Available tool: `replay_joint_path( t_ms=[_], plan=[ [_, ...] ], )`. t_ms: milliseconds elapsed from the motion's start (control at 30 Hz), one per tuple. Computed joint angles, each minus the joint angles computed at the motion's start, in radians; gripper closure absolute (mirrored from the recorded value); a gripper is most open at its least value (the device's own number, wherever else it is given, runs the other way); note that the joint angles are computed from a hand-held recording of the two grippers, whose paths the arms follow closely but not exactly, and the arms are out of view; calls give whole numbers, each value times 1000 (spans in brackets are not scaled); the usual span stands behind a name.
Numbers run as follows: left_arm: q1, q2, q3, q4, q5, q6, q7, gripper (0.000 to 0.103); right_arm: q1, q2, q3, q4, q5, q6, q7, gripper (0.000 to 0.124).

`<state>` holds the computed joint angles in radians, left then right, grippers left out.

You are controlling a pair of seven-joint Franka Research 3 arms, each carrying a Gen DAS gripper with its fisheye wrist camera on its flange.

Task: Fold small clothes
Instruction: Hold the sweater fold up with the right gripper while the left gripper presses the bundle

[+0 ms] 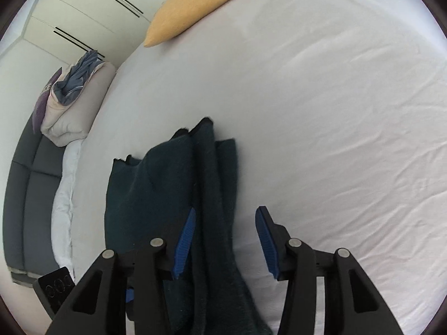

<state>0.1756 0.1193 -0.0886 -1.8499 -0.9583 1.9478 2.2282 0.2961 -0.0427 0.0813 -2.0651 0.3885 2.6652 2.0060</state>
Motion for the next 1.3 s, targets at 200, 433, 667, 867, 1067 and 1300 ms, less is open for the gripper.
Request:
replay_joint_path(
  t_ms=[200, 433, 667, 867, 1067, 1300],
  plan=[
    [-17, -22, -5, -46, -13, 30, -1, 21, 36, 13, 9, 26, 196, -37, -207, 75],
    [-3, -4, 5, 8, -4, -23, -26, 21, 33, 65, 20, 27, 376, -46, -292, 75],
    [-13, -22, 0, -15, -4, -6, -27, 21, 28, 160, 32, 110, 504, -13, -390, 86],
    [-5, -17, 9, 0, -10, -30, -28, 21, 31, 148, 37, 90, 403, 58, -357, 110],
    [-9, -21, 4, 10, -1, -32, -22, 21, 21, 109, 31, 42, 435, 117, -374, 111],
    [-26, -27, 0, -26, 33, -23, -11, 21, -23, 107, 26, 21, 715, -16, -591, 110]
  ],
)
